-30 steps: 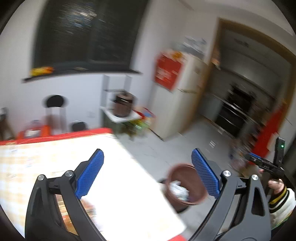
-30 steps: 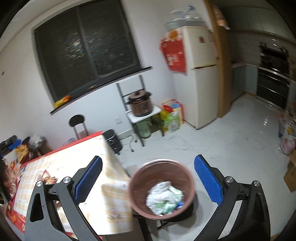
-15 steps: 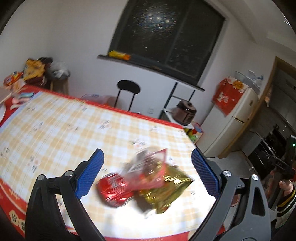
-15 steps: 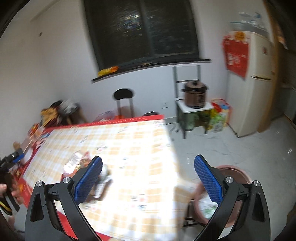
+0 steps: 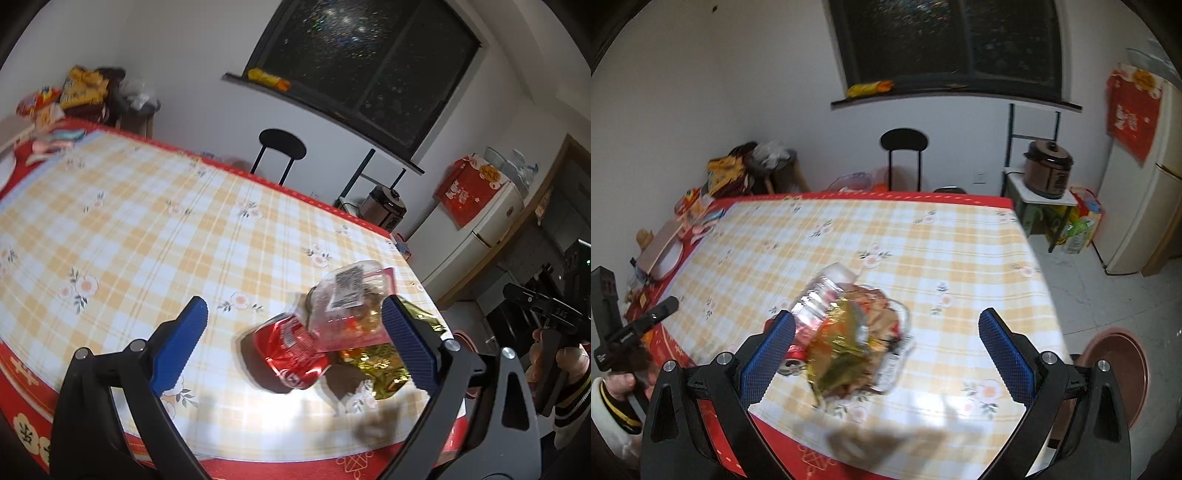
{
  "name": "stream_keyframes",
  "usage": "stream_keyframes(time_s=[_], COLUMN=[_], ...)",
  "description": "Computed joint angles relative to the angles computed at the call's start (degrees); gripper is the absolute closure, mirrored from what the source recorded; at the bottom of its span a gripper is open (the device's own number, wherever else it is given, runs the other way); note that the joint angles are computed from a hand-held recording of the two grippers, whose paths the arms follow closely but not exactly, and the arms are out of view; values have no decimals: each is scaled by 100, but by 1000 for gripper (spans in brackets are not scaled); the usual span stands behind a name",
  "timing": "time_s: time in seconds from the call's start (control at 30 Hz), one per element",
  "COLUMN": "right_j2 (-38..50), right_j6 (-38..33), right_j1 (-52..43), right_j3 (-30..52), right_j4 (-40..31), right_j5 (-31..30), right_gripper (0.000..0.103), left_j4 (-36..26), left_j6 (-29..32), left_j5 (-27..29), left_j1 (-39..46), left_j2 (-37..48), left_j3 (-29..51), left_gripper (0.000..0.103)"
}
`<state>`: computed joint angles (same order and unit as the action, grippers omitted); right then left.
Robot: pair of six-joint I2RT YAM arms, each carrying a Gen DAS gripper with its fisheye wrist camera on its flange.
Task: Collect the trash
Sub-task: 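Grasp the clear plastic container on a pink tray with the right tool, then grasp the crushed red can with the left tool while the right tool lifts the clear container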
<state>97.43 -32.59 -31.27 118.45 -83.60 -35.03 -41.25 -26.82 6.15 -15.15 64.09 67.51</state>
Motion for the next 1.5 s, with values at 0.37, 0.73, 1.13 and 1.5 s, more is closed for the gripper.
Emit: stream_keyframes(time_s=[0.37, 0.73, 1.13, 1.5], right_j2=[641, 1450, 1675, 1334], right_j6=[2084, 2907, 2871, 2707], right_j1=[1978, 2543, 2638, 2561], right_j3=[-321, -149, -183, -386], right_j4=[1142, 1229, 1155, 1350], right_j5=[1116, 2024, 2255, 1709], right_gripper=[5, 14, 29, 42], left_j4=[374, 674, 738, 744], left_j6=[553, 712, 716, 648], left_j5=[978, 1617, 1834, 1802], left_j1=[962, 1278, 1344, 1289], left_j2=[504, 943, 1049, 1005], left_j3=[-398, -695, -870, -931], left_gripper=[11, 13, 13, 13])
